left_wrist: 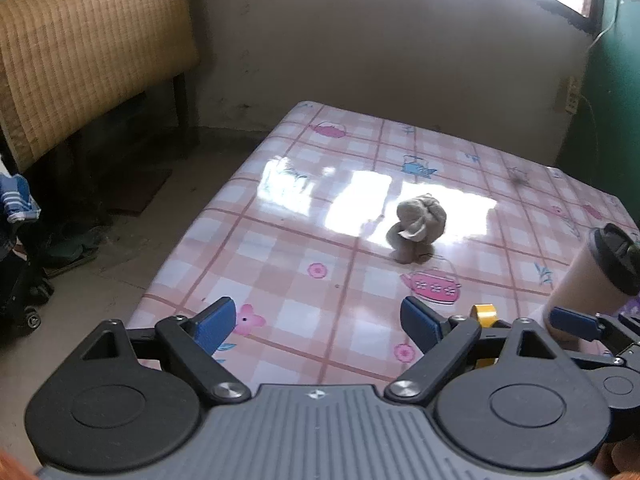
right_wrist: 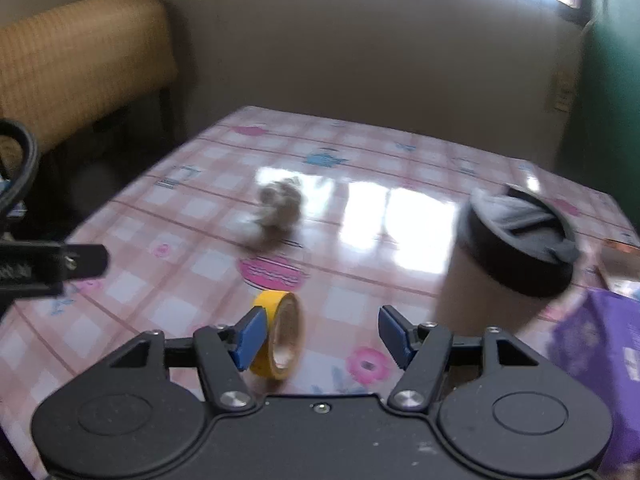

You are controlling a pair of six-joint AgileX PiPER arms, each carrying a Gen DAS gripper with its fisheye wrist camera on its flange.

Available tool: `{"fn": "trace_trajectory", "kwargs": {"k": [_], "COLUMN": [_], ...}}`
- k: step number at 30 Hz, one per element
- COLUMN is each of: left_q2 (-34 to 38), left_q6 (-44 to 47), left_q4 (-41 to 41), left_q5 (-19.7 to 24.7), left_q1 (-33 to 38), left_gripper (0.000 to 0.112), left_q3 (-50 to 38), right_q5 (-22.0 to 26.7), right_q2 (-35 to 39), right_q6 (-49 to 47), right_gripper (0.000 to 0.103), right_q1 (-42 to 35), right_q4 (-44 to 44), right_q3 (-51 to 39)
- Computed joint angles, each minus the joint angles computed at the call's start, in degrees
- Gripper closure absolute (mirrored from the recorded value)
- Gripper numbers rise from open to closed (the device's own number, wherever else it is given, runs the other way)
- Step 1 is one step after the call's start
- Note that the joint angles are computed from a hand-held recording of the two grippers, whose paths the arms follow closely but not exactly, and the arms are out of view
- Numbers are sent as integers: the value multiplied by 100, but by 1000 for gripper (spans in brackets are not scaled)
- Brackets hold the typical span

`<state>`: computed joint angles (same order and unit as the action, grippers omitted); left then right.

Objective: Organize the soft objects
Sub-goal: 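Grasp white cloth ball with left tool while right tool grasps yellow tape roll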

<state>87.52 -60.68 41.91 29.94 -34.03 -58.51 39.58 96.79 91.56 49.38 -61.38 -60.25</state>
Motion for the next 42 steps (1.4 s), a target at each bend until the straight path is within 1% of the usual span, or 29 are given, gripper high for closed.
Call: {"fn": "trace_trajectory", "kwargs": {"k": [2, 3, 4, 5, 10, 12, 14, 15, 18, 21, 22, 23, 24, 26, 28, 31, 34, 38, 40, 42], "left_q2": [14, 23, 39, 59, 186, 274, 340, 368, 495, 671, 750, 841, 939, 1158, 1427, 1951, 2597, 3433, 3788, 4076], "left_q6": [76, 82, 77, 97, 152, 228, 246, 271, 337, 456, 581, 683, 738, 808, 1132, 1620, 1641, 2087, 2196, 2306], "left_q4": [-59, -52, -44, -63, -141, -179, -198, -221, -224, -263, -349, -404, -399, -337, -534, -915, -835, -1261, -1311, -1284], "left_q5": [-38, -56, -66, -80, -157, -222, -224, -240, -283, -364, -407, -431, -454, -527, -670, -822, -715, -429, -286, -62], "left_q1": [117, 173, 216, 277, 423, 465, 486, 503, 530, 534, 539, 525, 496, 426, 400, 347, 224, 187, 171, 133], "left_gripper": [20, 20, 20, 20, 20, 20, 20, 20, 20, 19, 19, 19, 19, 18, 18, 17, 13, 13, 13, 16], "left_q3": [11, 23, 24, 27, -3, -37, -71, -85, -164, -304, -382, -480, -586, -811, -1119, -1760, -2557, -3651, -4098, -4485], "right_q5": [-81, -276, -594, -771, -1317, -1703, -1954, -2015, -1947, -2088, -1968, -1785, -1644, -1383, -1168, -1213, -1073, -1016, -901, -818], "right_q2": [83, 77, 53, 54, 124, 155, 225, 294, 589, 792, 837, 850, 830, 733, 521, 169, -149, -557, -675, -808], "right_q6": [71, 136, 175, 252, 692, 1018, 1318, 1309, 889, 836, 992, 941, 922, 1418, 1617, 1741, 2059, 2259, 2236, 2265], "right_gripper": [28, 28, 28, 28, 26, 25, 23, 21, 17, 17, 26, 32, 32, 32, 32, 32, 32, 32, 32, 32], "right_q1": [37, 9, -71, -120, -293, -427, -479, -482, -455, -540, -487, -422, -377, -282, -236, -306, -239, -239, -204, -207], "right_q4": [-216, -304, -330, -365, -599, -861, -1137, -1165, -862, -846, -1106, -1140, -1144, -1559, -1695, -1718, -2015, -2148, -2122, -2126], "right_q3": [-51, -1, 77, 135, 338, 404, 406, 368, 123, -4, -24, -44, -29, 126, 348, 696, 1057, 1446, 1540, 1643]}}
